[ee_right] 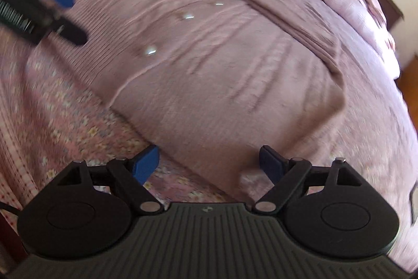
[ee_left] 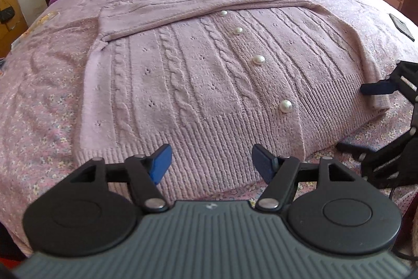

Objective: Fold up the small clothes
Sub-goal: 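Grasp the ribbed hem with the left gripper while the right gripper grasps the hem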

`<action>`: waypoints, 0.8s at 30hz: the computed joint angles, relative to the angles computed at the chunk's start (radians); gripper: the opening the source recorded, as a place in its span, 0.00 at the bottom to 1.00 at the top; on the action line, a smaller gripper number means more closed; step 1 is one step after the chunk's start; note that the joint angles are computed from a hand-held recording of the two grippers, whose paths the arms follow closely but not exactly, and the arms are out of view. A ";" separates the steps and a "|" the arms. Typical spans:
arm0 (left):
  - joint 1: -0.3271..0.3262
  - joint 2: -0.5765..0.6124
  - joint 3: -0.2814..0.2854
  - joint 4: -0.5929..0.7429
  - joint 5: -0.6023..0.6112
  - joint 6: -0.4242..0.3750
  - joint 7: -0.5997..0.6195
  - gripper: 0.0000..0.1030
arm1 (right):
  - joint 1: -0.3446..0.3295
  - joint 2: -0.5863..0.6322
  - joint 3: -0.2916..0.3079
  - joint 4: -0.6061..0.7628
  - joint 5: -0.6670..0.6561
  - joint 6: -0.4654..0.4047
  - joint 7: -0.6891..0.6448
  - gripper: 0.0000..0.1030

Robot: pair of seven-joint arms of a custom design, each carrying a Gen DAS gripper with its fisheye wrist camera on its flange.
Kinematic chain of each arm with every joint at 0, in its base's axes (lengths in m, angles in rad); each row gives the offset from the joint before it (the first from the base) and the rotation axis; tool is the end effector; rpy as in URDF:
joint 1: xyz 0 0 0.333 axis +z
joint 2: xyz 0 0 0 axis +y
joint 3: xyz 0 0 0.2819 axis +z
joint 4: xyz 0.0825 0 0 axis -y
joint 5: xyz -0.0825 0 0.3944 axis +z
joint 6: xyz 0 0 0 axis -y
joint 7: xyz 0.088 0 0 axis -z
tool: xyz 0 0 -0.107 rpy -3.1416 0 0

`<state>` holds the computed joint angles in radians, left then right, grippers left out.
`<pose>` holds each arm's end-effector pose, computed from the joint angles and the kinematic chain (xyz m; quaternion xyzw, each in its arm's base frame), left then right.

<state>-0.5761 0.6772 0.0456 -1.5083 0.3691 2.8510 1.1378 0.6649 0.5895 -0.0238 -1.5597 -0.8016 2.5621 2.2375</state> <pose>0.6283 -0.3988 0.3080 -0.5053 0.7926 -0.2696 0.2090 0.5703 0.4423 0.3083 -0.8270 0.4490 -0.3038 0.1490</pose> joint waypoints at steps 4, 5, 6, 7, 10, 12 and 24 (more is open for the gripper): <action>0.007 0.012 -0.011 0.014 -0.010 -0.002 0.014 0.67 | 0.046 0.051 -0.041 0.064 -0.092 -0.015 0.028 0.87; 0.008 0.012 -0.013 0.013 -0.013 -0.001 0.019 0.67 | 0.051 0.061 -0.048 0.080 -0.104 -0.014 0.043 0.87; 0.009 0.013 -0.015 0.013 -0.015 0.001 0.024 0.67 | 0.053 0.065 -0.054 0.086 -0.111 -0.008 0.062 0.87; 0.009 0.011 -0.016 0.009 -0.016 0.006 0.031 0.67 | 0.053 0.070 -0.060 0.097 -0.115 -0.001 0.091 0.87; 0.019 0.007 -0.030 -0.004 -0.025 0.027 0.069 0.67 | 0.046 0.061 -0.077 0.093 -0.123 0.036 0.182 0.87; 0.030 0.004 -0.046 -0.014 -0.037 0.043 0.110 0.68 | 0.050 0.069 -0.091 0.110 -0.138 0.040 0.248 0.87; -0.071 0.060 0.053 0.045 0.012 -0.010 0.149 0.68 | 0.011 0.056 -0.103 0.099 -0.128 0.128 0.456 0.87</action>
